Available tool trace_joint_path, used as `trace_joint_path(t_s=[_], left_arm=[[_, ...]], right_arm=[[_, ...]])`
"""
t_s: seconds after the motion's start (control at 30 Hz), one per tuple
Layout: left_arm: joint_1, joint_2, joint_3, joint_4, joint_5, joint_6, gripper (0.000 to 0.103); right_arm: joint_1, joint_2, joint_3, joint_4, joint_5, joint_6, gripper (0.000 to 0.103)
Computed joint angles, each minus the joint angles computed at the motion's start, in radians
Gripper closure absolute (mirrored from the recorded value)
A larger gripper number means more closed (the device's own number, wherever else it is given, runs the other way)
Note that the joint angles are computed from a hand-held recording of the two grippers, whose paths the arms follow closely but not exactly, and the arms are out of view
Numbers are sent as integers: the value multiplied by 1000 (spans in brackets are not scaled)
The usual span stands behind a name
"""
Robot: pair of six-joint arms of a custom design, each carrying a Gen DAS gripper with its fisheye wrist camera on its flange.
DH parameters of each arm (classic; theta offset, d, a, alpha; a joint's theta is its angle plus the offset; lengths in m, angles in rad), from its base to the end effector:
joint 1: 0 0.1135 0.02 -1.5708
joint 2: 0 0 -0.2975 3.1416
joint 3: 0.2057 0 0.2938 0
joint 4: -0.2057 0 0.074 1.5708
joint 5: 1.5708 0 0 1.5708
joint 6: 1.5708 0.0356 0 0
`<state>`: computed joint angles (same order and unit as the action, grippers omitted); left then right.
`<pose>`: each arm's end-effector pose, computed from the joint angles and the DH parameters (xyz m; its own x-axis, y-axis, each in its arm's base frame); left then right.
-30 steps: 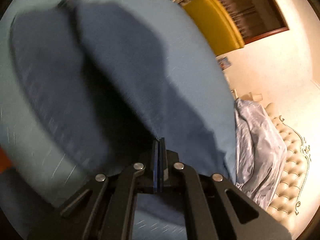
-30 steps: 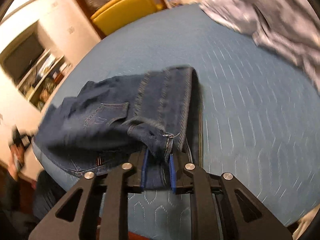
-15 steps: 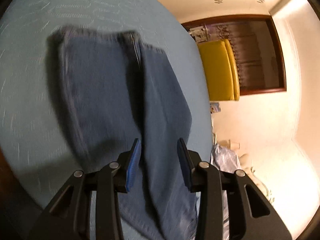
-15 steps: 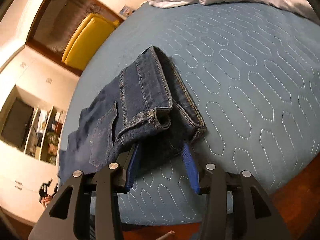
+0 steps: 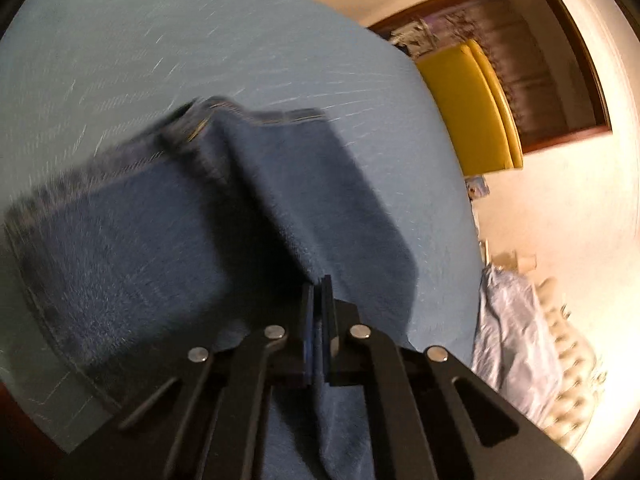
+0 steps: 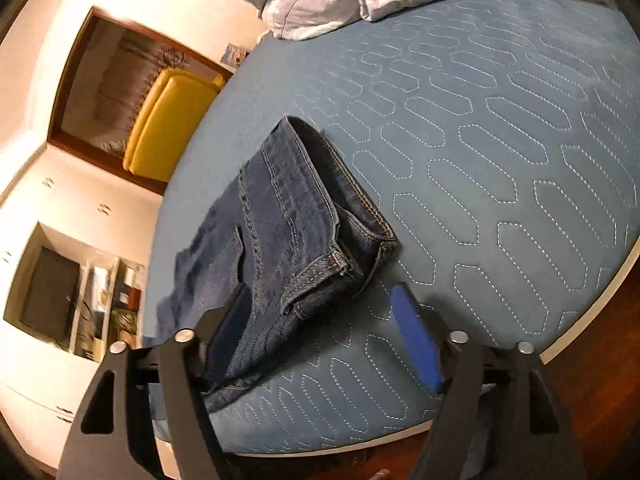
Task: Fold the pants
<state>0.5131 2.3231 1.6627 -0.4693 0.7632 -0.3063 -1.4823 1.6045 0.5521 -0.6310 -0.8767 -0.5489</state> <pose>0.4737 0.2386 0.1115 -0.7217 -0.6567 -0.2186 -0.3306 0.6045 -0.7247 0.0461 -0.2105 0.0946 -0.4113 0.8598 -0.3026 0.5043 0.4912 0.7102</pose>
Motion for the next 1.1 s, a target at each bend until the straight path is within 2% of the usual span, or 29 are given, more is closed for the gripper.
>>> trace_joint_path(t_s=[0.17, 0.27, 0.3, 0.33, 0.37, 0.43, 0.47, 0.5, 0.53, 0.6, 0.77, 0.87, 0.9, 0.93, 1.0, 1.1], left_arm=[[-35, -38, 19, -45, -39, 47, 101], [-14, -35, 0, -49, -22, 48, 99], [-9, -32, -4, -47, -11, 32, 91], [13, -38, -26, -49, 10, 45, 71], [16, -36, -30, -46, 19, 36, 63], [22, -34, -41, -40, 24, 32, 58], [27, -29, -41, -45, 33, 35, 58], [33, -23, -40, -47, 44, 30, 58], [41, -16, -40, -46, 56, 18, 58], [50, -10, -41, -28, 74, -9, 58], [76, 16, -28, 6, 114, -51, 58], [72, 57, 25, -26, 113, -45, 65], [68, 72, 50, -41, 111, -38, 90], [64, 83, 83, -75, 93, -17, 100], [62, 84, 127, -121, 84, 16, 100], [59, 36, 210, -248, 67, 161, 100]], right_arm=[[-25, 53, 17, -39, -37, -4, 30], [-13, 43, 6, -63, -61, -4, 30], [-7, 37, 2, -61, -68, 2, 30], [11, 27, -5, -44, -71, 22, 30], [45, 11, -18, -4, -61, 68, 30], [108, -17, -38, 61, -25, 146, 30], [152, -49, -54, 96, -4, 192, 38], [180, -78, -67, 124, 8, 223, 51], [216, -113, -81, 156, 34, 263, 56], [280, -161, -96, 208, 96, 336, 89], [365, -253, -96, 246, 176, 405, 94], [399, -277, -75, 250, 192, 431, 94], [410, -270, -64, 252, 199, 443, 94], [416, -269, -60, 253, 201, 452, 94], [419, -259, -41, 241, 198, 461, 94], [440, -264, -24, 244, 208, 469, 94]])
